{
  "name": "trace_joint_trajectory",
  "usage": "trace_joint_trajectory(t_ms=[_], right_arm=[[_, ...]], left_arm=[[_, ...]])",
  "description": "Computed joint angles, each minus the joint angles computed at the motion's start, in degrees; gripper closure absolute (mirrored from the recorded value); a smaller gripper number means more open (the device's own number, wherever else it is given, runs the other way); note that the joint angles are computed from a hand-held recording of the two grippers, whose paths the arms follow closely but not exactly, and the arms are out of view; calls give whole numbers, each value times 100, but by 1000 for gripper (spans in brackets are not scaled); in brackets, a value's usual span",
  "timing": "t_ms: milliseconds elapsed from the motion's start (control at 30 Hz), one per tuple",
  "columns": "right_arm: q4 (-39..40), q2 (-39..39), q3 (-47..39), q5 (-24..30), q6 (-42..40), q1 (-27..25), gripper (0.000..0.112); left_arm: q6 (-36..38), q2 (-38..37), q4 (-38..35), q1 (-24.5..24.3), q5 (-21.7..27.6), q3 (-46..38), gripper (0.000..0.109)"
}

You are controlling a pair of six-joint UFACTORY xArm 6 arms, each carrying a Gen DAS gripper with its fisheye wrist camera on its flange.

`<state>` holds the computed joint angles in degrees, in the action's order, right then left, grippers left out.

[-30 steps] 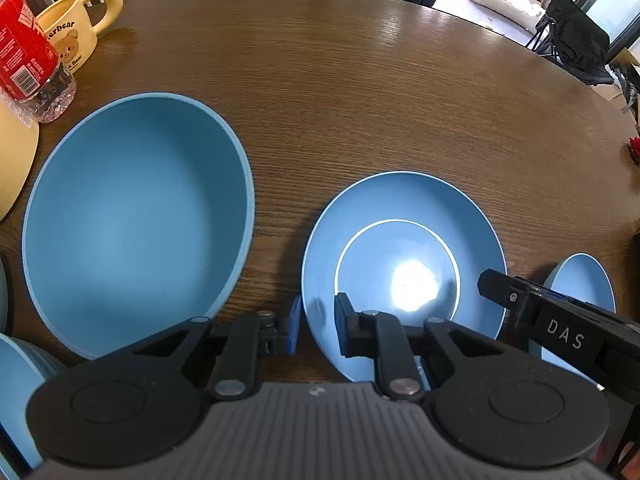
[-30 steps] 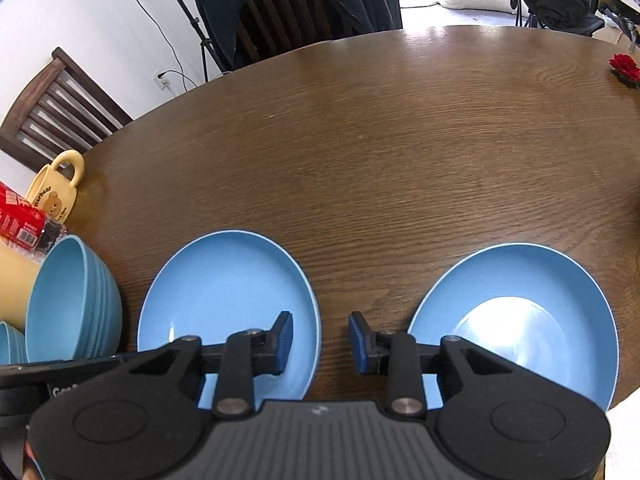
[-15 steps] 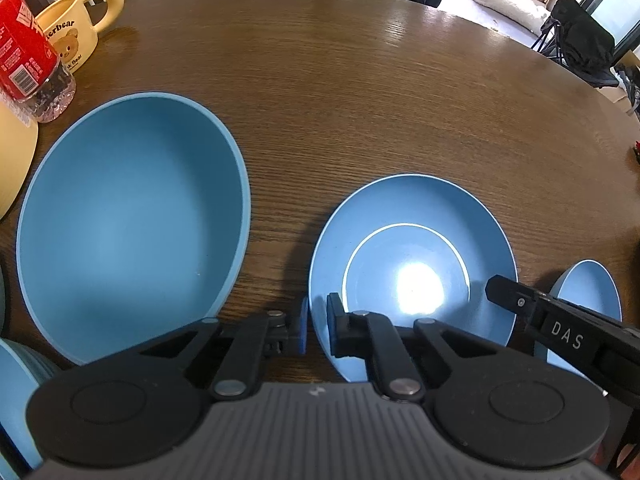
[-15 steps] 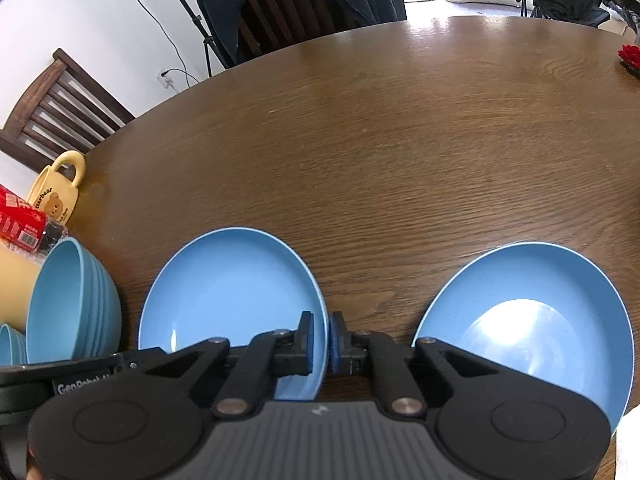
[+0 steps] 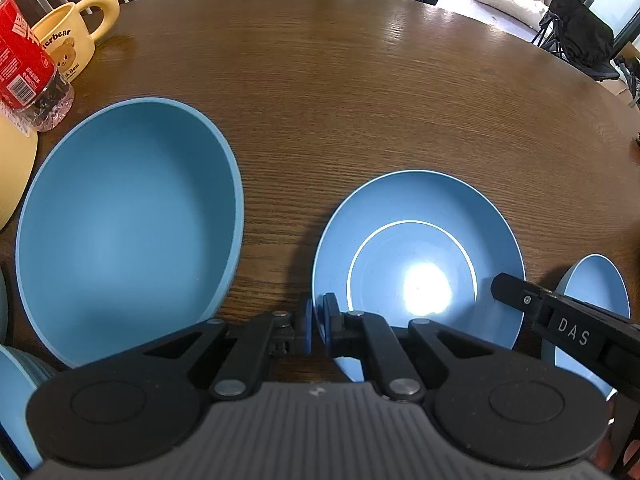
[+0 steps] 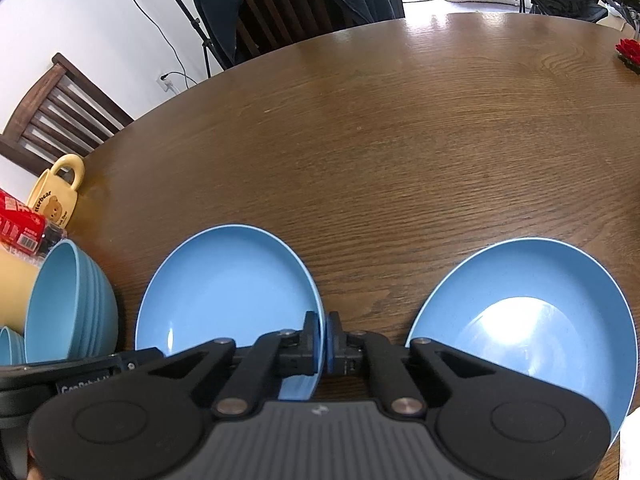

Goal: Organize plates and bowls

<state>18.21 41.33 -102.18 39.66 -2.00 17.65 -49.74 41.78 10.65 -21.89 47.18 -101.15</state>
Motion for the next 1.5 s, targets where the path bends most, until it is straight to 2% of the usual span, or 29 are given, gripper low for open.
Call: trace_joint_trajectory(t_ms=[733,1200,1500], right_arm=[[-27,-239,382,-294,31,39,109],[-77,-608,787,-561,146,52,109],[-162,-1206,1506,-907,297,92,109]], left_arm=[[16,-111,191,-41,-110,125,102],[-9,-589,370,-114,-397,705,102],[-95,-1083,545,-225,-621,1259,102]])
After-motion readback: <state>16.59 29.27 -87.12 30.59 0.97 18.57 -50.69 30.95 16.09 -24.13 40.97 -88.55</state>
